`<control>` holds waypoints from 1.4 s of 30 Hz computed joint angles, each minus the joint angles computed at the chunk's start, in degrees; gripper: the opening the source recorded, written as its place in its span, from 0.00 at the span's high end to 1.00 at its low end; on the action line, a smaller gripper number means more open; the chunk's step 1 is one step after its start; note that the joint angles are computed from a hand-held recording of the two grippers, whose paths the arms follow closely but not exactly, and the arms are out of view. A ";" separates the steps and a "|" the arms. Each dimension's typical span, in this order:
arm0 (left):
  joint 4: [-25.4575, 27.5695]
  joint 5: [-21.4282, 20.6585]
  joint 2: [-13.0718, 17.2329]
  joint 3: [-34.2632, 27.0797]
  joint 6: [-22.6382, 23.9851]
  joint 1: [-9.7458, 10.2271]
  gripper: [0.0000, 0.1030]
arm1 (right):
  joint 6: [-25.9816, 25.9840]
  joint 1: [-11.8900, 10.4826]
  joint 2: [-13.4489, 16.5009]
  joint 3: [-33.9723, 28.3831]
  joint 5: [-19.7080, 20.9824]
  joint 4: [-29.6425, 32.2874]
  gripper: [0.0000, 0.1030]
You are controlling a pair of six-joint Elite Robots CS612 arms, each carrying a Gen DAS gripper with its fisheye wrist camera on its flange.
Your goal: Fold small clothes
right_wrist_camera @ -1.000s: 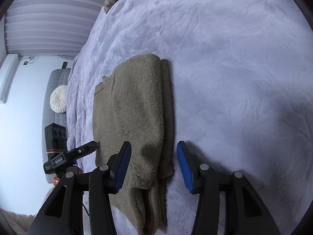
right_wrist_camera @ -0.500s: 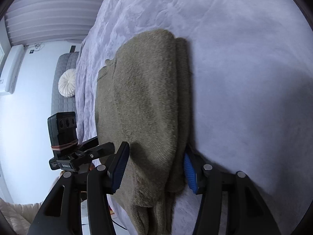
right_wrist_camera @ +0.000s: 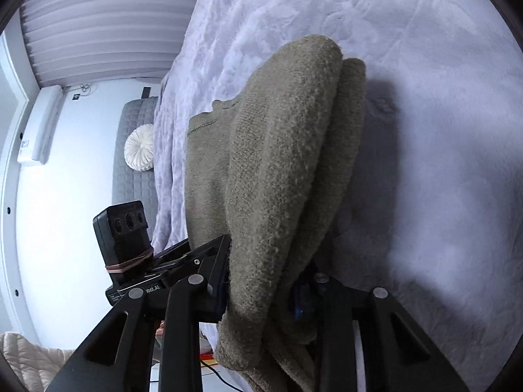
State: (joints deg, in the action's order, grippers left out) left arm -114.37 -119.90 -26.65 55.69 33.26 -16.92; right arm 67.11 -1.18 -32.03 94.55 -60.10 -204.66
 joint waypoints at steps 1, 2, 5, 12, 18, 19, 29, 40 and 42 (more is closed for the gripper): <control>0.30 -0.51 -0.35 0.25 0.59 0.16 0.43 | 0.76 0.30 -0.09 -0.18 -0.26 -0.80 0.70; 0.50 -1.10 -0.86 0.66 1.45 0.44 0.43 | 1.41 0.59 -0.23 -0.30 -0.41 -1.40 0.70; 1.33 -2.31 -2.12 1.64 2.91 1.31 0.43 | 2.46 1.61 -0.94 -0.50 -1.07 -2.29 0.70; 3.82 -2.38 -5.11 4.54 5.41 4.33 0.43 | 5.71 4.90 -1.63 -1.39 -2.40 -2.56 0.70; 4.63 1.16 -6.45 7.08 5.13 7.29 0.43 | 6.91 8.00 0.98 -6.19 -1.11 0.31 0.70; 5.03 1.50 -6.33 7.13 4.78 7.79 0.43 | 6.78 8.39 1.51 -7.13 -0.58 1.40 0.70; -4.60 9.68 -6.60 10.88 -1.86 10.41 0.42 | -7.92 10.89 -1.62 -11.21 -8.87 36.59 0.55; -10.00 8.51 -7.62 12.26 -2.51 11.63 0.42 | -1.56 12.18 -3.81 -6.51 -12.32 30.88 0.81; -12.06 9.26 -8.26 13.75 -0.66 11.22 0.42 | -8.22 13.17 -5.04 -7.76 -16.32 36.26 0.86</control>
